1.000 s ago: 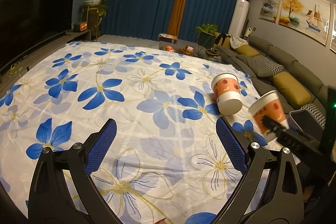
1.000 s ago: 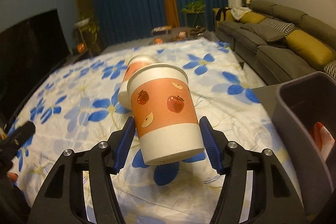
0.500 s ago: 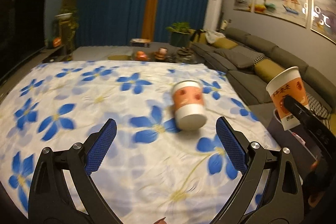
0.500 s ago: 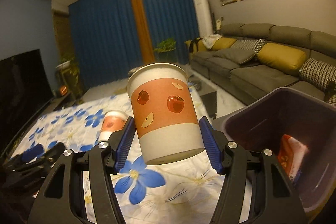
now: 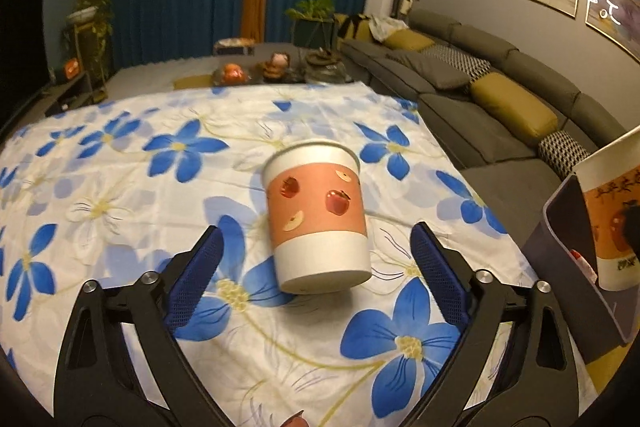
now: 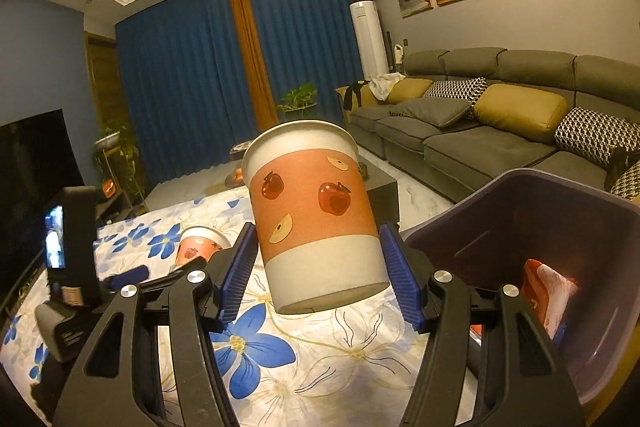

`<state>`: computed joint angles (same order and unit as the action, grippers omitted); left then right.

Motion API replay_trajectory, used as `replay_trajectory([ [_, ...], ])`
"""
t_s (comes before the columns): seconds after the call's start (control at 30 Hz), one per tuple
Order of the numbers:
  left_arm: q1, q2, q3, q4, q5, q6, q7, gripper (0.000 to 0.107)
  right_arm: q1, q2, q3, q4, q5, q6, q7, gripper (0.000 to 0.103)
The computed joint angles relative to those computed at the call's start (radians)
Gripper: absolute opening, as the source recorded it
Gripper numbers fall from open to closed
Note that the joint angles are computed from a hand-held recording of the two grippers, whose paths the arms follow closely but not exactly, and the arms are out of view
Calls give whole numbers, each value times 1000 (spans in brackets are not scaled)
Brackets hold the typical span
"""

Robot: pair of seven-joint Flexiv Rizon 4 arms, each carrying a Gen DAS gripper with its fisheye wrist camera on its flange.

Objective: Collect trash
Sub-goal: 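Grasp the second orange paper cup with the left tool while the right tool holds its cup, then carry both orange paper cups over the grey bin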

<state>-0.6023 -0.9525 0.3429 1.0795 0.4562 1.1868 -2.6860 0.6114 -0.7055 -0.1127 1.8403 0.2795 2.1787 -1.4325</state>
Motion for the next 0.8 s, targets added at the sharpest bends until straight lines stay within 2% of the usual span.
replay_trajectory([
  [0.03,7,-5,-10,-8,-7,-11,13,89,3,-1,-3,-1,5,0,0,61],
  [0.1,29,-14,-41,-21,-26,-27,55,79,11,0,-6,1,18,-1,0,61],
  [0.2,59,-19,-80,-16,-62,-19,96,73,16,3,-12,2,23,-10,-2,61],
  [0.27,72,-21,-96,-11,-88,-12,122,60,23,5,-17,0,26,-17,-3,61],
  [0.4,78,-21,-95,9,-122,27,140,57,30,7,-23,1,24,-18,-10,61],
  [0.57,25,-4,-14,52,-112,73,88,56,15,5,-14,-4,5,-32,-3,61],
  [0.8,-112,79,136,169,-3,98,-83,56,12,6,-9,1,-27,-31,-9,61],
])
